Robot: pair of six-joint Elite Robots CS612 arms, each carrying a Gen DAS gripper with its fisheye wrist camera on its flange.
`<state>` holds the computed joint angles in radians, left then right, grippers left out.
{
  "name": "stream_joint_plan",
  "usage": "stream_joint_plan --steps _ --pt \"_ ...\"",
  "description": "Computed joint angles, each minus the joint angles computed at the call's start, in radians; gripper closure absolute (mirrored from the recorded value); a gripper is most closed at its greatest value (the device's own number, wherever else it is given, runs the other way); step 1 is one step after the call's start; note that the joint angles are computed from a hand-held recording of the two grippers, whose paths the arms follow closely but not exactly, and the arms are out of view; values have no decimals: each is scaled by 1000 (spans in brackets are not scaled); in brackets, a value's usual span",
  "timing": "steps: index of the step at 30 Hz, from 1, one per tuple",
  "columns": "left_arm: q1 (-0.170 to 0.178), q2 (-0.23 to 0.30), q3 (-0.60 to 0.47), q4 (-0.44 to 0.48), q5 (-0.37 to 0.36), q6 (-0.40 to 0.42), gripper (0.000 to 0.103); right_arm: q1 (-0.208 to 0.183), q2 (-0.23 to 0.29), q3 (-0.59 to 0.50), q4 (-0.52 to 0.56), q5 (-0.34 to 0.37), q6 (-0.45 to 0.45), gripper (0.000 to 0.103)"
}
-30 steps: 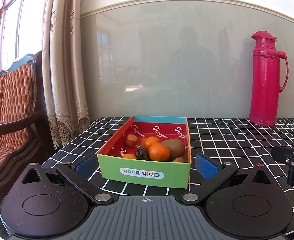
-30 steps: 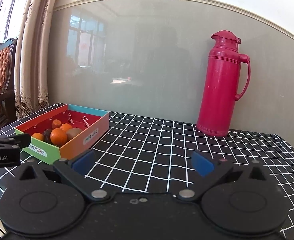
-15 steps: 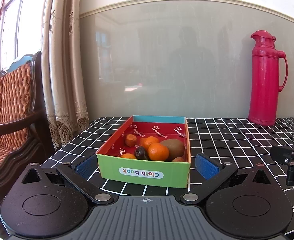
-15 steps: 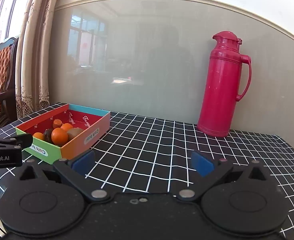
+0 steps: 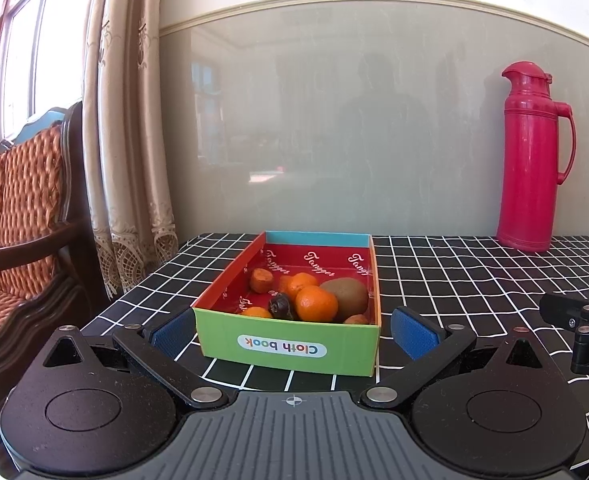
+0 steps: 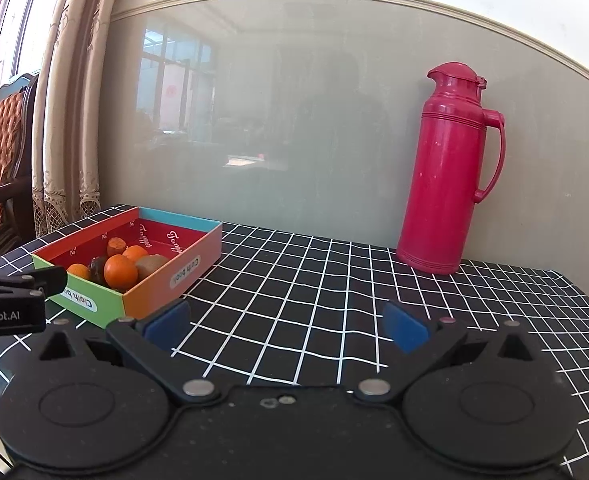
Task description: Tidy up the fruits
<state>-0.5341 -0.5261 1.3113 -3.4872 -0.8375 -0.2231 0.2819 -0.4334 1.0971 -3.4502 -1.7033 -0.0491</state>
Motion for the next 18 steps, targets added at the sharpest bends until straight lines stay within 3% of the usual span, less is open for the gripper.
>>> stream_joint_plan --steps 18 --pt "1 -1 4 -7 -4 -1 0 1 2 -3 1 0 -7 0"
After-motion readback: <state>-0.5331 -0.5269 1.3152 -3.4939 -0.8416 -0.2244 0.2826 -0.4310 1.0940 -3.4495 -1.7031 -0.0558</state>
